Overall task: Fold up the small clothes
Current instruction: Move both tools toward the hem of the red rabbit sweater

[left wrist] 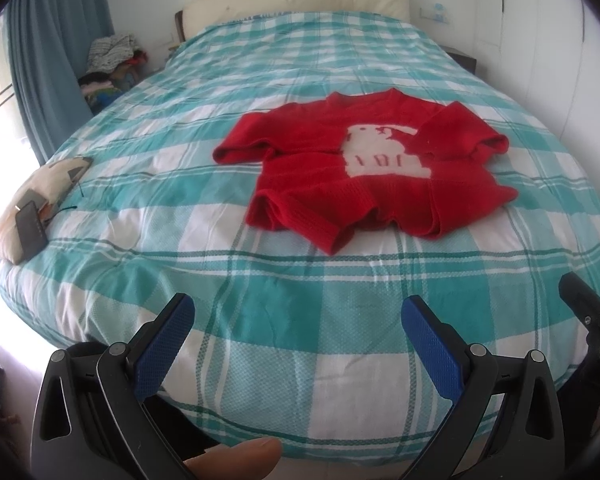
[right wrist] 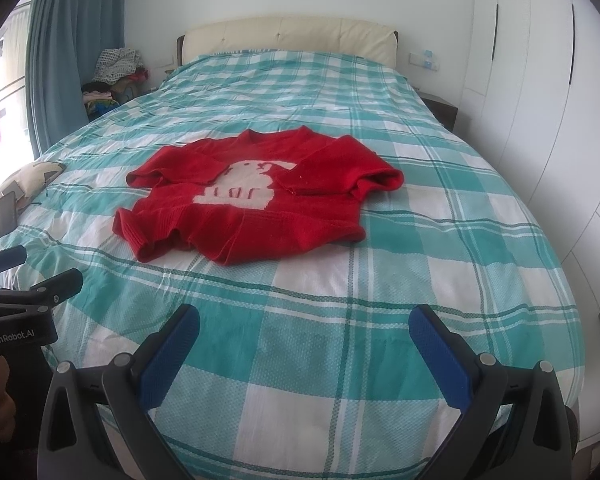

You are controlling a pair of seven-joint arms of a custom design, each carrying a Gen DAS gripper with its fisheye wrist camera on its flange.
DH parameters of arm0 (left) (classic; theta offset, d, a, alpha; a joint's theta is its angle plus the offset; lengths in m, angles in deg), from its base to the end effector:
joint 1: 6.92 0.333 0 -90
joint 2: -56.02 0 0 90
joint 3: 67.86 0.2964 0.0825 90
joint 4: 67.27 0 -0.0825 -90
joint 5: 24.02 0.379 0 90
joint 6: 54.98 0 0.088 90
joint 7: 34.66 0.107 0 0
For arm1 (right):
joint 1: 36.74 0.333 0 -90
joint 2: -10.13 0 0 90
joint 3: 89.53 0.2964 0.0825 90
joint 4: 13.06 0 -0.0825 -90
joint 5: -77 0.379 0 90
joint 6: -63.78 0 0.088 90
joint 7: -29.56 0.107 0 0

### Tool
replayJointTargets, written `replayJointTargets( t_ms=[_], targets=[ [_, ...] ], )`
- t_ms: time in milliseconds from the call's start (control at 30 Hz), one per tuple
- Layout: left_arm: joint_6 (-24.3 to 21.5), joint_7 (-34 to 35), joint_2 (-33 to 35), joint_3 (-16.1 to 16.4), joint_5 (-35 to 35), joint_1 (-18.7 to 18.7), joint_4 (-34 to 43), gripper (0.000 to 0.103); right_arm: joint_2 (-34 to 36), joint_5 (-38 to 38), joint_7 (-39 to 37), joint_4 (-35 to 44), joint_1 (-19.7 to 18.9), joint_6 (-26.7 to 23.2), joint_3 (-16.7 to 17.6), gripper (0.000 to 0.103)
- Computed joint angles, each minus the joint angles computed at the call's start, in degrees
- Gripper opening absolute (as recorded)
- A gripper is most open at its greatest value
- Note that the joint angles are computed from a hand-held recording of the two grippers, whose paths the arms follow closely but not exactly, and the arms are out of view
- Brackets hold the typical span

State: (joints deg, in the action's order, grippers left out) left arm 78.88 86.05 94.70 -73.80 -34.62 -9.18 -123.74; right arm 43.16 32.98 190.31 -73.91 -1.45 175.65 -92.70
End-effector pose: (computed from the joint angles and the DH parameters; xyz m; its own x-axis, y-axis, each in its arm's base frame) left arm 0.7652 -0.0825 0.5346 -0.4910 -0.8657 -0.0977 -0.6296 0.4301 -0.6470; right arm 0.6383 0.3612 0.5391 -0.4786 -0.8766 0.0494 -0.6072 0.2898 -0.7398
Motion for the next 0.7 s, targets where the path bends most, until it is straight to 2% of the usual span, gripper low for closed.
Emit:
replayJointTargets(
  t_ms=[700],
  targets=[
    [-0.42, 0.74, -0.77, 0.1, 0.33, -0.18, -1.13, 0.103, -0.21, -0.08, 0.19, -0.62, -0.06, 0.13, 0.08, 0.103]
  ],
)
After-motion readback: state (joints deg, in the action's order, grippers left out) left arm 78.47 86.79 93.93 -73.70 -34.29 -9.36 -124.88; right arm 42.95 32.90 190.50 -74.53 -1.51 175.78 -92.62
